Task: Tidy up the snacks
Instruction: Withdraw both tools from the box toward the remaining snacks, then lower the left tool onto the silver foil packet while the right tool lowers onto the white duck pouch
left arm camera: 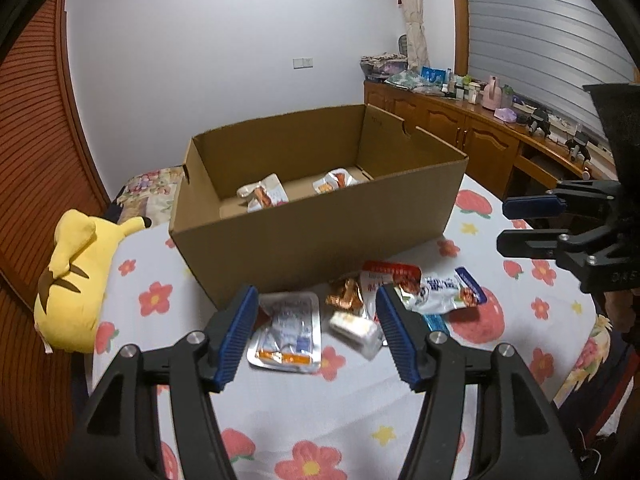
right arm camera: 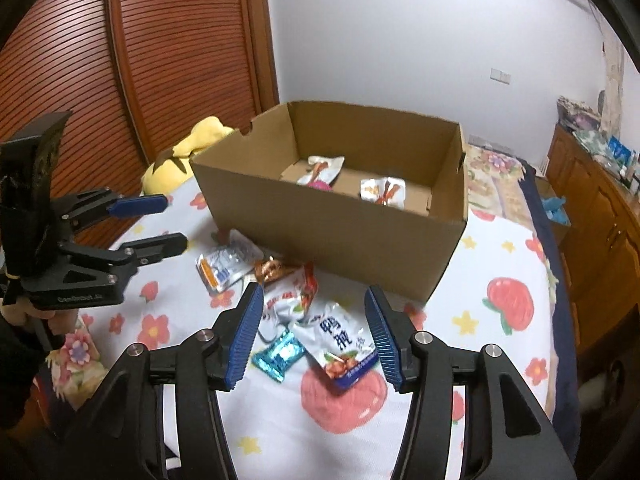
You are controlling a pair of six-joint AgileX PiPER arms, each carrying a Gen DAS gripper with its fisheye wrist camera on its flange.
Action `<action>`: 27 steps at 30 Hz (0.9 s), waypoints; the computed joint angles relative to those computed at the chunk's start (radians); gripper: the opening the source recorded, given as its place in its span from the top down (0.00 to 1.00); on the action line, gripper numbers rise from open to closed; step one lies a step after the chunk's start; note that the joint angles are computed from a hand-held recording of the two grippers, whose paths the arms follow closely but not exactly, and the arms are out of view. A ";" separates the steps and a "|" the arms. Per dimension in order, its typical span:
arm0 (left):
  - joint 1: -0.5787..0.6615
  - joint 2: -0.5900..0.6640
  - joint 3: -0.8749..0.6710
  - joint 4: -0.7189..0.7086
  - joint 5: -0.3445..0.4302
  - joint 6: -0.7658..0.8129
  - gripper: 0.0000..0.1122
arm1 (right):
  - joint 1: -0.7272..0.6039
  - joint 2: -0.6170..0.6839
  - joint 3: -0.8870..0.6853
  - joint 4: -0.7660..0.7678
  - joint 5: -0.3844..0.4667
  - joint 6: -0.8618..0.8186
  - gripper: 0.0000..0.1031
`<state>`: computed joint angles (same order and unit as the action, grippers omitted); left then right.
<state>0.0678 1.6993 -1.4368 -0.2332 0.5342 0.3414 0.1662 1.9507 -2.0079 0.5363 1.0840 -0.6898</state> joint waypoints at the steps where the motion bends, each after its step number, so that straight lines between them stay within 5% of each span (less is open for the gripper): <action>1: 0.001 -0.005 0.015 -0.003 -0.005 0.003 0.45 | -0.001 0.005 0.008 -0.002 -0.007 -0.003 0.45; 15: 0.032 -0.045 0.152 -0.082 -0.046 0.089 0.45 | 0.022 0.234 -0.155 -0.060 0.045 0.083 0.45; 27: 0.047 -0.041 0.188 -0.137 -0.053 0.133 0.45 | 0.016 0.222 -0.105 -0.068 0.107 0.050 0.46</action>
